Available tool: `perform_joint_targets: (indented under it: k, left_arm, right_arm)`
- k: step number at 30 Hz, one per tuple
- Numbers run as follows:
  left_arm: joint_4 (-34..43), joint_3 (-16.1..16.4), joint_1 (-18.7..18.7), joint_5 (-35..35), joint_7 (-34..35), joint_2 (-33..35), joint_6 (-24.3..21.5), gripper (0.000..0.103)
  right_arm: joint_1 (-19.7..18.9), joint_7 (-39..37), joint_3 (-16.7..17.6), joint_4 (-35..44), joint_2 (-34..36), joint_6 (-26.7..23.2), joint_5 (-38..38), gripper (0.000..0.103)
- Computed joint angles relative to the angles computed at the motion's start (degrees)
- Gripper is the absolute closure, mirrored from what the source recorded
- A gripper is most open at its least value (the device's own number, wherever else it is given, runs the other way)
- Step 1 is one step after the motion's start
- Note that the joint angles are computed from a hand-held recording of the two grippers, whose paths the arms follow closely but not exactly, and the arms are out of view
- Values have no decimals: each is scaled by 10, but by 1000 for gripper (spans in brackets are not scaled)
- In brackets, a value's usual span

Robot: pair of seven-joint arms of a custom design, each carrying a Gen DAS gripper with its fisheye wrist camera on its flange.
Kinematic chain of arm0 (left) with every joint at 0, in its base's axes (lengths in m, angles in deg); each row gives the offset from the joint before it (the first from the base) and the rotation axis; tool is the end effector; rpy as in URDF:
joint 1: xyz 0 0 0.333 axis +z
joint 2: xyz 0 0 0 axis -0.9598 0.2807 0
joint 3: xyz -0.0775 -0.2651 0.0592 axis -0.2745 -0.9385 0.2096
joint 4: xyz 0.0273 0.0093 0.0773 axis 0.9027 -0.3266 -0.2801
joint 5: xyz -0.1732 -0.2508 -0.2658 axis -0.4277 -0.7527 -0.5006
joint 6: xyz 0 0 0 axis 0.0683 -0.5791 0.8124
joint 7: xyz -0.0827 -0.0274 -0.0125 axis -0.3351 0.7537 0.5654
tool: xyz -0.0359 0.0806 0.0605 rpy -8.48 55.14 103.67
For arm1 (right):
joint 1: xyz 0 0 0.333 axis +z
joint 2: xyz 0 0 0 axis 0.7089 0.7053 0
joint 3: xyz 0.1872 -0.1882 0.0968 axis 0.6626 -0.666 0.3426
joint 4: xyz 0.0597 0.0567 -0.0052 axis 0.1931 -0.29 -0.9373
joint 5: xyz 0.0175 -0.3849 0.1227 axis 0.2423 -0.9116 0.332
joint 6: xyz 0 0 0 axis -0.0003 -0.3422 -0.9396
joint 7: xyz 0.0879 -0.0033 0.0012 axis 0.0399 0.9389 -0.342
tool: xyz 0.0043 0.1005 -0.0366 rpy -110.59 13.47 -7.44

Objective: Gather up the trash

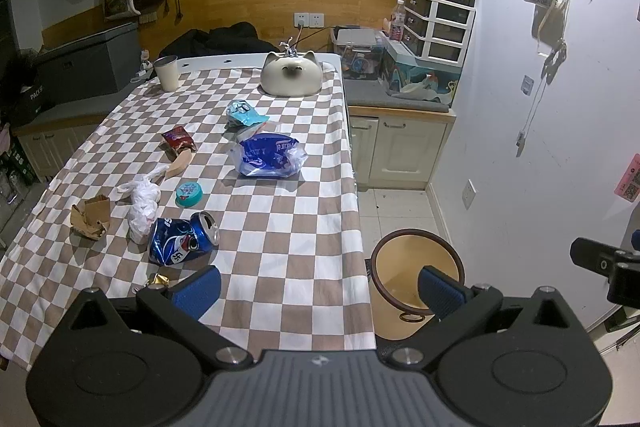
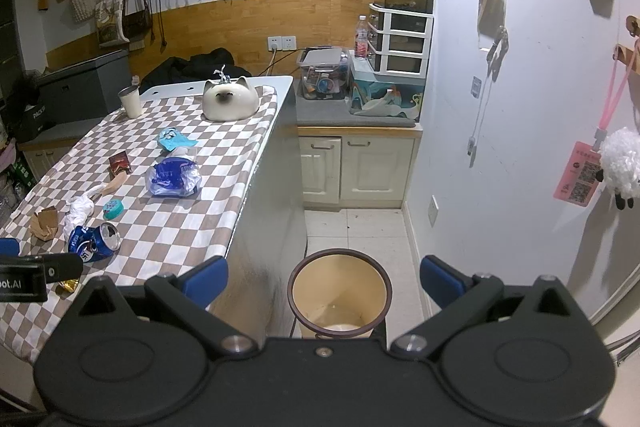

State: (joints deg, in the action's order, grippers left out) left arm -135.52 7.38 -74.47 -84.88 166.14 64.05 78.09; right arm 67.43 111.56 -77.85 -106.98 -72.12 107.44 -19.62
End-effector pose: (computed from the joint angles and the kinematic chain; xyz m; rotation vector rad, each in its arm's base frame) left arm 0.5108 -0.1027 0.7784 -1.7368 1.7881 -0.7716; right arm 0.5045 0.2765 0.7873 -1.6404 1.6372 -0.8836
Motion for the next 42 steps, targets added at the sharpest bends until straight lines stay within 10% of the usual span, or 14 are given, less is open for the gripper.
perform_joint_targets:
  k: [42]
  left_arm:
    - [1, -1, -2, 5, -3, 1, 2, 0]
  right_arm:
    - [2, 0, -3, 10, 7, -1, -1, 0]
